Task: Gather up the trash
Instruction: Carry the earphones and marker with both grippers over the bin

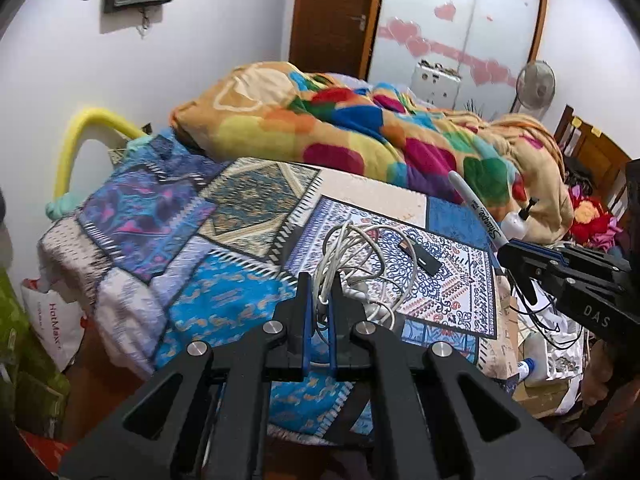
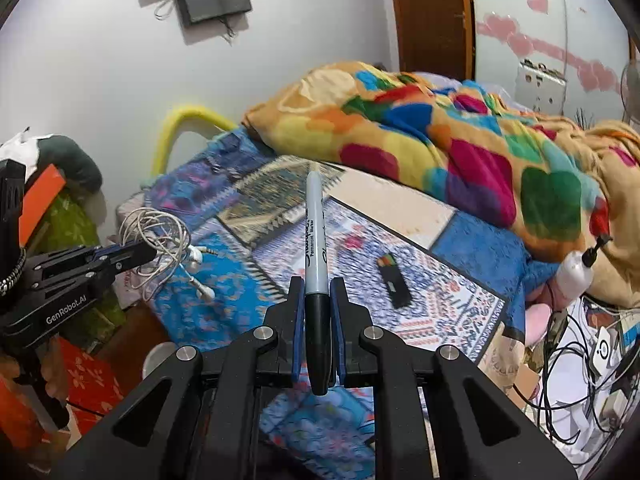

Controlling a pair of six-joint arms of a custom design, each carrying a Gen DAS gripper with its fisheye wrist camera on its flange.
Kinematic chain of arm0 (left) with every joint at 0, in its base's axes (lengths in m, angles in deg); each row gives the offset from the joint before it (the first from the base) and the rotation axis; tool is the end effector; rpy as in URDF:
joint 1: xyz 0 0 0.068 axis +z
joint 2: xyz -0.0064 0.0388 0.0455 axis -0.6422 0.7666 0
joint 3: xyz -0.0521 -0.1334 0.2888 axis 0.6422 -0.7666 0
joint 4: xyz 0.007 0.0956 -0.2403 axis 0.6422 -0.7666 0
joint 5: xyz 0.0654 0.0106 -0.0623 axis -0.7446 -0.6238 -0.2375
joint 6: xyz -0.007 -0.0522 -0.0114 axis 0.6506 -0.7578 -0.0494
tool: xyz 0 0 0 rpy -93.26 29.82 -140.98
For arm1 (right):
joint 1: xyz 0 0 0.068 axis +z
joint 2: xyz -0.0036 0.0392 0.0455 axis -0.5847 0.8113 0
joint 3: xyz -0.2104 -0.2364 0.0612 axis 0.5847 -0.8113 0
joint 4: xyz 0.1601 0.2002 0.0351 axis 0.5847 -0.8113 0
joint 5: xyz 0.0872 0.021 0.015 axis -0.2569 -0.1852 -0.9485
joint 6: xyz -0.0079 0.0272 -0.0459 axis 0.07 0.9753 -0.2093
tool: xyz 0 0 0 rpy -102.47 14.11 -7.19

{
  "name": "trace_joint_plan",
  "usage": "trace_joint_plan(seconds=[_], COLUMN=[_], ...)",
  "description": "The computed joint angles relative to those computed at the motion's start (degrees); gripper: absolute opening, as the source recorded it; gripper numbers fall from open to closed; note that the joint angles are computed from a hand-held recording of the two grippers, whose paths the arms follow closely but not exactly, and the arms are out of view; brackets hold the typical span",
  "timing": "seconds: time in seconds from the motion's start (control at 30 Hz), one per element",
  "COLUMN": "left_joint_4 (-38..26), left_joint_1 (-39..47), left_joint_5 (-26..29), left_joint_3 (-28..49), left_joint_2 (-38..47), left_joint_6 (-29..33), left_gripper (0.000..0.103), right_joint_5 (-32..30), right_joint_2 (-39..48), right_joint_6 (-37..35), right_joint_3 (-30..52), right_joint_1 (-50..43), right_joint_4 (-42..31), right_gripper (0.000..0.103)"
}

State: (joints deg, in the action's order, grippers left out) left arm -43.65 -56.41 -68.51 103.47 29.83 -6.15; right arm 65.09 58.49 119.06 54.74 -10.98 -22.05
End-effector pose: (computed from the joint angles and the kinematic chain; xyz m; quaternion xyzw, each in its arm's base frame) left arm 0.3599 -0.1181 0.3450 0.2678 0.8780 -0.1704 0.3584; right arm 0.2192 0.0902 0.3523 0.0924 0.9089 0.0579 0.4025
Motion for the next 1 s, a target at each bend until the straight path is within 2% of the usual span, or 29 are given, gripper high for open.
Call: trace_joint_plan(seconds=[0.2, 0.4, 0.67, 1.0], left_joint_4=[-2.7, -4.6, -5.4, -4.1], left_joint_1=[8.9, 18.5, 31.3, 41.3], left_joint_5=[4.9, 8.6, 11.4, 9.8], left_joint_3=[-2.8, -5.3, -8.7, -10.0], left_joint_2=[-5.5, -8.5, -8.3, 0.3], left_joint_6=[3.1, 8.6, 16.6, 20.6], left_gripper=[0.005, 0.005, 0.005, 0.005], right_joint_5=[5.3, 6.5, 2.9, -3.8], right_joint_2=[2.3, 7.4, 17.2, 32.5], right_joint_6=[4.3, 7.4, 8.1, 8.3], right_joint_3=[4.6, 8.5, 14.1, 23.9], right_joint_1=[9.2, 16.2, 21.1, 25.6], right_joint_4=[-2.0, -0.4, 3.6, 4.9], right_gripper=[0.011, 0.011, 0.011, 0.011])
